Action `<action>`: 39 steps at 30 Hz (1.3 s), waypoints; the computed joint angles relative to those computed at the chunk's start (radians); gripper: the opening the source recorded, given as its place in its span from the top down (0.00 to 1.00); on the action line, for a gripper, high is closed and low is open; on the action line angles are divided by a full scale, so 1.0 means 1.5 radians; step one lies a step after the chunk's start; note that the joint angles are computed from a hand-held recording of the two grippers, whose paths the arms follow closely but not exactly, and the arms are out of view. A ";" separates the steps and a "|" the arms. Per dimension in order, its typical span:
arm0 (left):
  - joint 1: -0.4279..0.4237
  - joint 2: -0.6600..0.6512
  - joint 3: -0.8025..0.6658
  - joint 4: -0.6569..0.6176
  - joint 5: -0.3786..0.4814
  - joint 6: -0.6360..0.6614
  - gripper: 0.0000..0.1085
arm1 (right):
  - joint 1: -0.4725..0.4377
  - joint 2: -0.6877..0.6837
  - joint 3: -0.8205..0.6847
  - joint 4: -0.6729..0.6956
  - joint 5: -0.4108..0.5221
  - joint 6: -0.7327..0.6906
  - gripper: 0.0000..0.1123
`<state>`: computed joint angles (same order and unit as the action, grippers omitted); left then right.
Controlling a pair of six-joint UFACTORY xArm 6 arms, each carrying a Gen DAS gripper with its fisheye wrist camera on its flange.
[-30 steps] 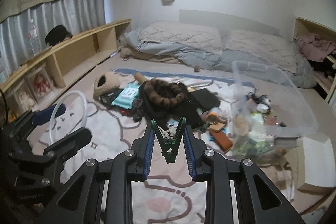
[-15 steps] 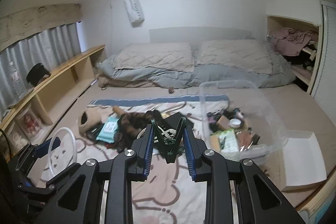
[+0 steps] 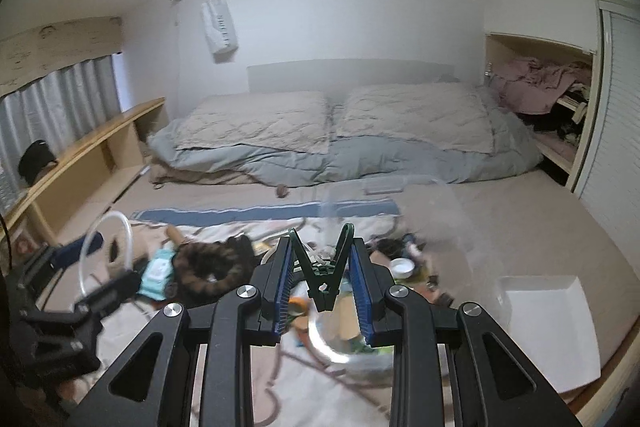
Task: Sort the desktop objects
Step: 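Lift the white ring and green clothespin with both tools toward the clear bin, then lower the right tool into the clear bin and open it to drop the clothespin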
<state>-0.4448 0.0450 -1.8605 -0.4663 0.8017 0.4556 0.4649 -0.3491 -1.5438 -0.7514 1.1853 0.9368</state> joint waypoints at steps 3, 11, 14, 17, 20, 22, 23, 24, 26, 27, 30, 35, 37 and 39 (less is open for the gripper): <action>-0.018 0.066 -0.078 0.014 0.003 -0.024 0.23 | -0.053 -0.014 0.036 0.024 -0.041 -0.014 0.75; -0.057 0.199 -0.208 0.038 -0.017 -0.076 0.23 | -0.172 -0.010 0.091 0.103 -0.110 -0.083 0.75; -0.068 0.235 -0.233 0.048 -0.020 -0.089 0.23 | -0.209 0.000 0.098 0.130 -0.126 -0.099 0.75; -0.077 0.259 -0.252 0.071 -0.018 -0.088 0.23 | -0.246 0.018 0.098 0.163 -0.142 -0.112 0.75; -0.085 0.273 -0.256 0.091 -0.030 -0.079 0.23 | -0.272 0.047 0.081 0.172 -0.133 -0.129 0.75; -0.087 0.277 -0.256 0.087 -0.035 -0.073 0.23 | -0.288 0.072 0.063 0.171 -0.115 -0.140 0.75; -0.087 0.277 -0.254 0.075 -0.033 -0.065 0.23 | -0.297 0.084 0.053 0.172 -0.108 -0.146 0.75; -0.088 0.277 -0.253 0.069 -0.033 -0.061 0.23 | -0.305 0.098 0.041 0.175 -0.097 -0.153 0.75; -0.089 0.283 -0.258 0.056 -0.038 -0.051 0.23 | -0.323 0.133 0.010 0.188 -0.074 -0.174 0.75; -0.089 0.283 -0.259 0.047 -0.038 -0.042 0.23 | -0.332 0.150 -0.005 0.193 -0.063 -0.183 0.75; -0.088 0.280 -0.250 0.023 -0.047 -0.023 0.23 | -0.352 0.197 -0.050 0.198 -0.028 -0.194 0.75; -0.079 0.305 -0.283 -0.016 -0.014 -0.022 0.23 | -0.384 0.253 -0.110 0.236 0.009 -0.221 0.75; -0.079 0.313 -0.291 -0.014 -0.008 -0.024 0.23 | -0.388 0.274 -0.136 0.232 0.025 -0.226 0.75; -0.083 0.319 -0.293 -0.007 -0.009 -0.025 0.23 | -0.391 0.296 -0.166 0.224 0.044 -0.232 0.75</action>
